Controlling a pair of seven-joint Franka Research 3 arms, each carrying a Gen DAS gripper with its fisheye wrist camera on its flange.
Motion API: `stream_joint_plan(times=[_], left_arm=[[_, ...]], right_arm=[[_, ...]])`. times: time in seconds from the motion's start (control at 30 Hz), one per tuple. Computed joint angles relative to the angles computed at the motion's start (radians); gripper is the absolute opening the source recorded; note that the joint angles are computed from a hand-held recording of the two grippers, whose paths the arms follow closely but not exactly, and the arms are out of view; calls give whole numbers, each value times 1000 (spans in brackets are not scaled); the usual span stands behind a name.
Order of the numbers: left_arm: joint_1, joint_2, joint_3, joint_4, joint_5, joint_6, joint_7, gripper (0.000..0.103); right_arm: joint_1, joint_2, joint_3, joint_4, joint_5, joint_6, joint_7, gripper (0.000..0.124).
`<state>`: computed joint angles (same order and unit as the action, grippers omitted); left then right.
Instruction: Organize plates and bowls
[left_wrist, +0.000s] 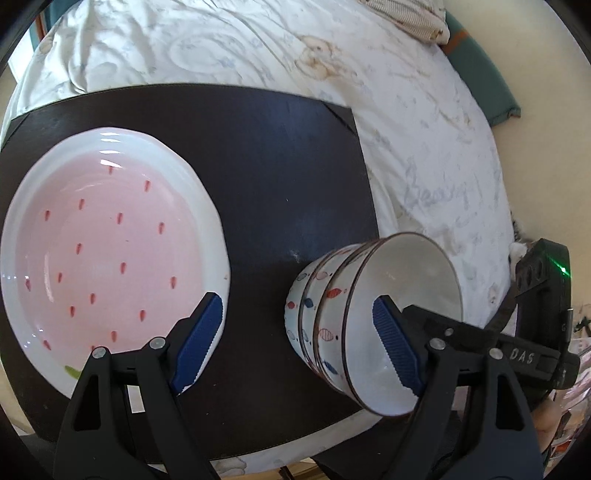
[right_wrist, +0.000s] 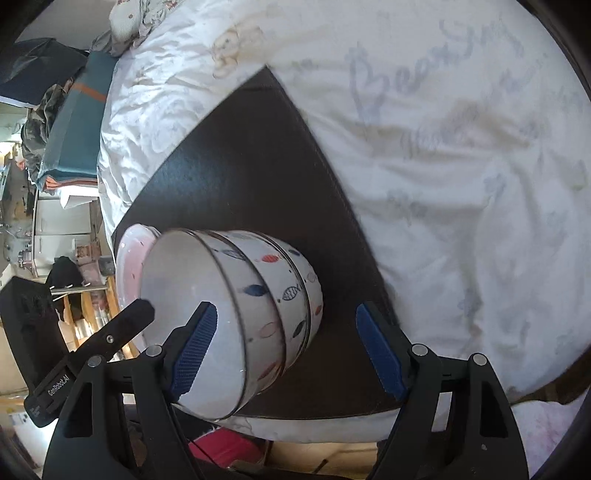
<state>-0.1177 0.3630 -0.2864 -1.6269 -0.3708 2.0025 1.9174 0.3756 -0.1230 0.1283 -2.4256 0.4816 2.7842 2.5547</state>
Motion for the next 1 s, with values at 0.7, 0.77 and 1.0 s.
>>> stream_joint_plan(times=[0.7,0.77,1.0], left_arm=[[-14,87,-31,56,-3,-54,-45,52],[-8,89,-32,57,-20,-62,-41,49],[3,90,-27,60,-46,-77,-44,40]], right_arm=[[56,67,-18,4,525,91,-390,75],[60,76,-14,16,606,98,-467,70],[58,72,-2,16,681,114,-525,63]])
